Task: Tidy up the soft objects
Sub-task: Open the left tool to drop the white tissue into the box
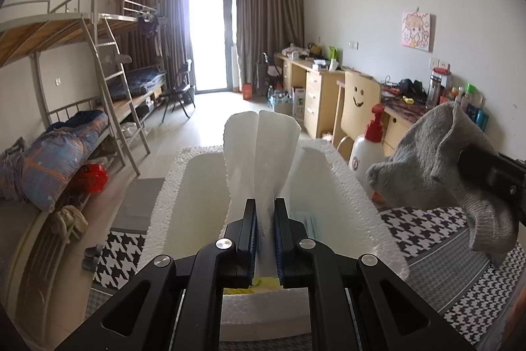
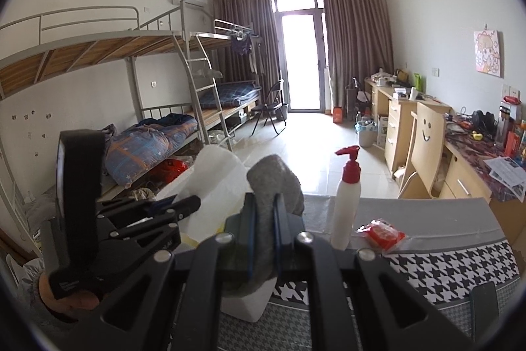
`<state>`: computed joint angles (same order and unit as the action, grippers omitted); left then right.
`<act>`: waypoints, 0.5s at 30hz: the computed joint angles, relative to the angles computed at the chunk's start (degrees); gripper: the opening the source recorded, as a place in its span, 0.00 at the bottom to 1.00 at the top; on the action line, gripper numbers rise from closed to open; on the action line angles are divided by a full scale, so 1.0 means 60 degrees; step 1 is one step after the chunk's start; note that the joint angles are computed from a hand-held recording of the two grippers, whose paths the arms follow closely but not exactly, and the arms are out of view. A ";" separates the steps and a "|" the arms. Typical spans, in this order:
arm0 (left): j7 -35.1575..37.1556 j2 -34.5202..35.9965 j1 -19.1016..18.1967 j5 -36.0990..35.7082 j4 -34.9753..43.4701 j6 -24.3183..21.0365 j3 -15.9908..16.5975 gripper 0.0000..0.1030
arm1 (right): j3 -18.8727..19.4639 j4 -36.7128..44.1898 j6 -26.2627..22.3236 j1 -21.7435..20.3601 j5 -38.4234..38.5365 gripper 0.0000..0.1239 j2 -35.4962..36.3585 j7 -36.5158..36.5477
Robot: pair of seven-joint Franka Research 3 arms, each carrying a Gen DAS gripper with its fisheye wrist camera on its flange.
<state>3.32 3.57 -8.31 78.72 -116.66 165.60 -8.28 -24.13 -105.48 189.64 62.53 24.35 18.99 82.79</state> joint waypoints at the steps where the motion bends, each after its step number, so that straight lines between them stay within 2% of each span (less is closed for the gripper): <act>1: 0.0146 0.0024 0.0019 -0.0140 -0.0004 0.0066 0.0005 0.10 | -0.0140 -0.0017 -0.0012 0.0149 0.0011 0.10 0.0005 -0.0006; 4: 0.0608 0.0051 0.0040 -0.0611 -0.0041 -0.0024 0.0023 0.20 | -0.0315 0.0066 -0.0115 0.0282 -0.0001 0.10 0.0104 0.0083; 6: 0.0625 0.0005 0.0061 -0.0598 -0.0124 0.0006 0.0068 0.40 | -0.0417 0.0088 -0.0138 0.0353 -0.0070 0.10 0.0150 0.0207; 9: 0.0633 -0.0032 0.0089 -0.0525 -0.0166 0.0124 0.0074 0.58 | -0.0650 0.0130 -0.0203 0.0522 -0.0202 0.10 0.0213 0.0410; 15: 0.0305 -0.0218 0.0188 -0.0170 -0.0341 0.0335 0.0078 0.64 | -0.1249 0.0210 -0.0345 0.0975 -0.0554 0.10 0.0376 0.0972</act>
